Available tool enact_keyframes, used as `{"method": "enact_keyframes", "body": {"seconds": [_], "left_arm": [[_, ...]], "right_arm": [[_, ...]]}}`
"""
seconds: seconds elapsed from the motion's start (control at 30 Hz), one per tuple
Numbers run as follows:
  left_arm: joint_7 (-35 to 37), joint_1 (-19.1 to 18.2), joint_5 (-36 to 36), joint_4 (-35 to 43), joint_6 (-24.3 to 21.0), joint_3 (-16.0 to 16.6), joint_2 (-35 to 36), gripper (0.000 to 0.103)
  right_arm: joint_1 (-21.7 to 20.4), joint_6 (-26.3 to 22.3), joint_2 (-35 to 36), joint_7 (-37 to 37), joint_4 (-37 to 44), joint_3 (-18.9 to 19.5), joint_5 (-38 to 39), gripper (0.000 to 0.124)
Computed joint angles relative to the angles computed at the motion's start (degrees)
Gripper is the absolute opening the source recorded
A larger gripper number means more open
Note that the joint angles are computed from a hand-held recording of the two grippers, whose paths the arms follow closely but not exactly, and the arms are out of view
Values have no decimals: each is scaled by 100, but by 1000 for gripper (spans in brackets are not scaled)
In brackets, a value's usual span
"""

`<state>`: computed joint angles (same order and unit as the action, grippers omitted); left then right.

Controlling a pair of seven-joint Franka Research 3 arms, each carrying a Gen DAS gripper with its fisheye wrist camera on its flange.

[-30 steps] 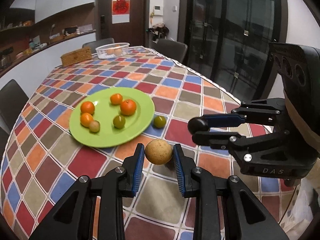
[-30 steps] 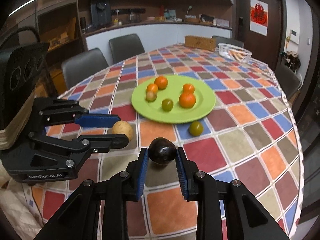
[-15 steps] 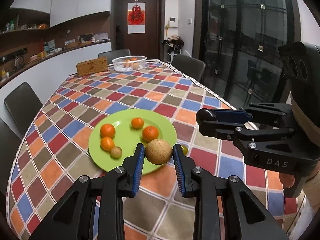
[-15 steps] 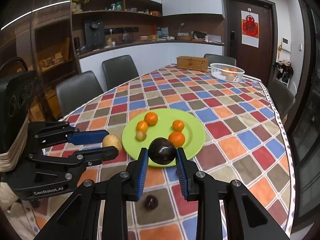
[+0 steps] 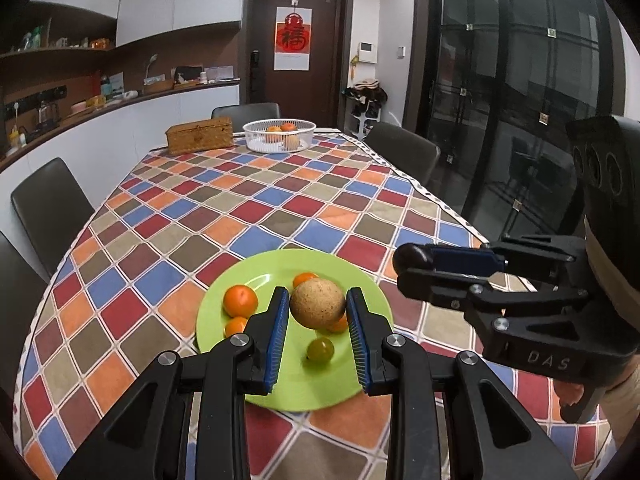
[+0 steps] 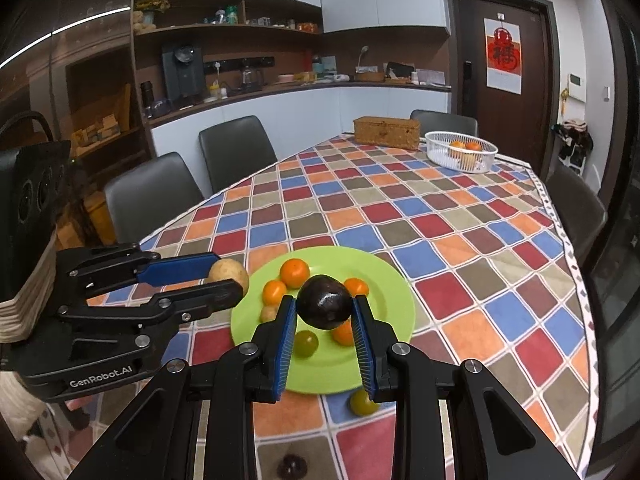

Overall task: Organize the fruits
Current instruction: 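Carry both fruits onto the green plate and open both tools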

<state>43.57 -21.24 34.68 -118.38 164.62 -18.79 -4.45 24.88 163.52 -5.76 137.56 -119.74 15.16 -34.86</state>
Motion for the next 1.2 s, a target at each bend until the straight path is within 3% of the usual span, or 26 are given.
{"method": "enact_keyframes", "body": {"seconds": [0.53,1.03,1.13,1.2], "left_arm": [[1092,42,-1405,413,-104,239,785,29],[1384,52,-1587,650,-294,312,1118,29],[1353,45,-1514,641,-271,320,1107,39],[1234,26,-1380,609,-283,348,1062,41]], "right_arm": [[576,-359,1140,-990,1032,-595,1040,29],[922,-726,1718,-1380,1568,-960,1550,30],[972,-766,1747,-1340,1610,-1011,1504,30],[957,-797,1754,-1412,1620,-989,1611,32]]}}
